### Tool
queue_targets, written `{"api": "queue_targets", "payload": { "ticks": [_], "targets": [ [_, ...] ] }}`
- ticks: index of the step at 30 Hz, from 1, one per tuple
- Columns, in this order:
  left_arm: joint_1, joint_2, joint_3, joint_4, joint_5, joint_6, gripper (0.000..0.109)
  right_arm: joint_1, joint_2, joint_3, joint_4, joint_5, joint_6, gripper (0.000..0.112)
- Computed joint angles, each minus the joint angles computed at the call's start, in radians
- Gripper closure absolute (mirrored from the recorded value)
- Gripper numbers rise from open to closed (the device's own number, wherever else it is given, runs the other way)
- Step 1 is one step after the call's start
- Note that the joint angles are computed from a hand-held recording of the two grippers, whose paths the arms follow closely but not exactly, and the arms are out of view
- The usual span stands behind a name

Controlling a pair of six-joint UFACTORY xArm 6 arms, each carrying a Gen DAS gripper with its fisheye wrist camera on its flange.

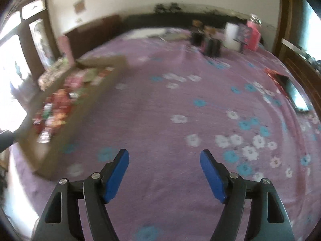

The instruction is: Organize snacks

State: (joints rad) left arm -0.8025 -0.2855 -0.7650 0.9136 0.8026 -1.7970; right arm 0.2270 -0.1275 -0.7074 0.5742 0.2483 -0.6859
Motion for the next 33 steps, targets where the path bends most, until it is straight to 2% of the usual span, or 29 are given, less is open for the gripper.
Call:
{"api": "queue_targets", "payload": {
  "ticks": [2, 5, 7, 11, 14, 16, 21, 28, 33],
  "targets": [
    [0.003, 0.004, -0.002, 0.002, -0.008, -0.001, 0.039, -0.021, 0.052, -0.052, -0.098, 0.026, 0.105, 0.037],
    [0.012, 0.011, -0.004, -0.003, -0.024, 0.007, 0.039, -0.039, 0.122, -0.111, -0.350, 0.000, 0.328, 0.037],
    [0.015, 0.015, -0.007, -0.006, -0.027, 0.011, 0.039, -0.046, 0.156, -0.153, -0.434, 0.020, 0.403, 0.037],
    [0.033, 0.019, -0.005, -0.004, -0.040, 0.009, 0.039, -0.044, 0.175, -0.183, -0.342, 0.045, 0.331, 0.033],
    [0.057, 0.030, -0.002, -0.014, -0.070, 0.014, 0.039, -0.043, 0.202, -0.200, -0.347, 0.038, 0.341, 0.022],
    [0.066, 0.037, 0.000, -0.019, -0.086, 0.018, 0.039, -0.047, 0.217, -0.210, -0.324, 0.040, 0.337, 0.009],
    [0.092, 0.054, -0.001, -0.026, -0.126, 0.023, 0.039, -0.044, 0.233, -0.223, -0.286, 0.033, 0.280, 0.010],
    [0.125, 0.057, 0.014, -0.044, -0.167, 0.027, 0.039, -0.031, 0.211, -0.181, -0.115, -0.024, 0.095, 0.010],
    [0.141, 0.055, 0.026, -0.052, -0.193, 0.026, 0.039, -0.028, 0.216, -0.184, -0.090, -0.032, 0.070, 0.010]
  ]
}}
